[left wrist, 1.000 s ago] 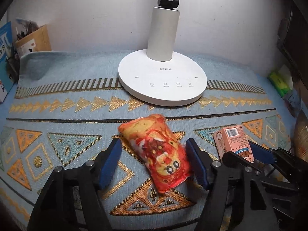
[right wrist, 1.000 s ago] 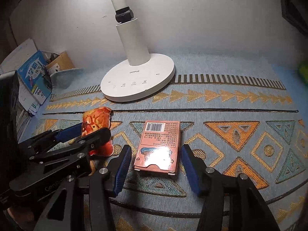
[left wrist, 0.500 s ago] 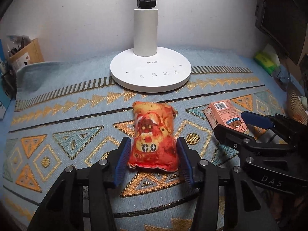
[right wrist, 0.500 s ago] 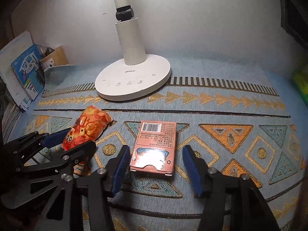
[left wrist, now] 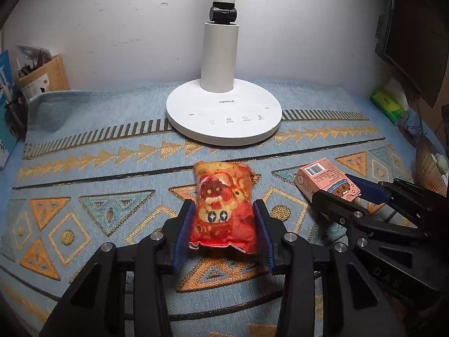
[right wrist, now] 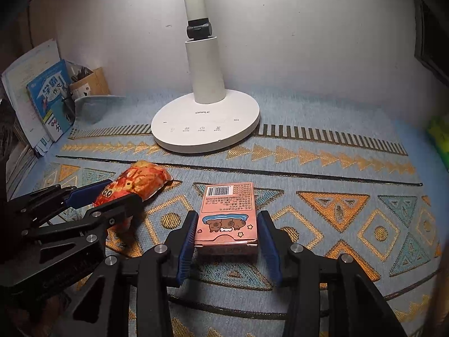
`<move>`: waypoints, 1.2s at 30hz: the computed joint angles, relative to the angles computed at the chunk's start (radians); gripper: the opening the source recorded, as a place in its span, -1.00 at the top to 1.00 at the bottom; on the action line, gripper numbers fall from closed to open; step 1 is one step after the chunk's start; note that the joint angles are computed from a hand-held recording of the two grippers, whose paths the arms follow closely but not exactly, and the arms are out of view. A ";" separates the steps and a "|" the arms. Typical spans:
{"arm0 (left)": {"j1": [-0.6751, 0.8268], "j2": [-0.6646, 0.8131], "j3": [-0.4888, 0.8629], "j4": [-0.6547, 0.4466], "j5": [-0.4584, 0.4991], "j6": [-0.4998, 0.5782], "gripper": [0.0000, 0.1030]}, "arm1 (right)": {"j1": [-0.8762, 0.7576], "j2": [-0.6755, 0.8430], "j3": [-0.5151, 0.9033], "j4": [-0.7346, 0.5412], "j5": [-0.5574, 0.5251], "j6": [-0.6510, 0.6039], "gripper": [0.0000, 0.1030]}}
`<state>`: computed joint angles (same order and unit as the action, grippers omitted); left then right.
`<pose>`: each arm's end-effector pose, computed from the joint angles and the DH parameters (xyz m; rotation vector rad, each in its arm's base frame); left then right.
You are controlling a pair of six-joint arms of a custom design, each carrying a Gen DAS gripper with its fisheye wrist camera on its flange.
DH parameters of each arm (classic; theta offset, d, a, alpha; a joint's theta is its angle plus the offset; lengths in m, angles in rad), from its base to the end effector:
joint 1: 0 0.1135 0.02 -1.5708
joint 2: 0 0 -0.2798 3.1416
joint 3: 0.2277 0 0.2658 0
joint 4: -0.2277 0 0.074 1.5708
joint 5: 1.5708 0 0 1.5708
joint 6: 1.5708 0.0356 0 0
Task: Organize objects
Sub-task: 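Lift and carry the snack bag and pink box over the amber bowl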
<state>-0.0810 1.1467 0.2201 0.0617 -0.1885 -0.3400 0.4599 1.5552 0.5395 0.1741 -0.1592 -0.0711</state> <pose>0.1790 -0.0078 0.1146 -0.3951 2.3830 0.0373 0.2447 0.1275 0.1234 -0.7092 2.3260 0.3694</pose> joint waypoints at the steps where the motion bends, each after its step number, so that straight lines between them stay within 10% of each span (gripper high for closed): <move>1: 0.005 -0.007 -0.003 0.000 0.005 0.000 0.24 | 0.001 0.006 0.006 -0.011 0.000 -0.003 0.18; 15: -0.010 0.138 0.057 0.023 -0.010 0.020 0.09 | 0.032 0.049 0.050 -0.057 0.065 -0.021 0.13; 23: 0.001 0.074 0.018 0.055 -0.009 0.019 0.39 | 0.008 0.043 0.052 -0.052 0.000 -0.019 0.22; 31: -0.074 -0.260 -0.046 -0.132 0.037 -0.061 0.39 | -0.054 -0.270 -0.170 -0.129 -0.024 -0.004 0.22; 36: -0.565 -0.386 0.013 -0.362 -0.252 -0.292 0.39 | -0.270 -0.730 -0.237 -0.466 -0.119 -0.115 0.22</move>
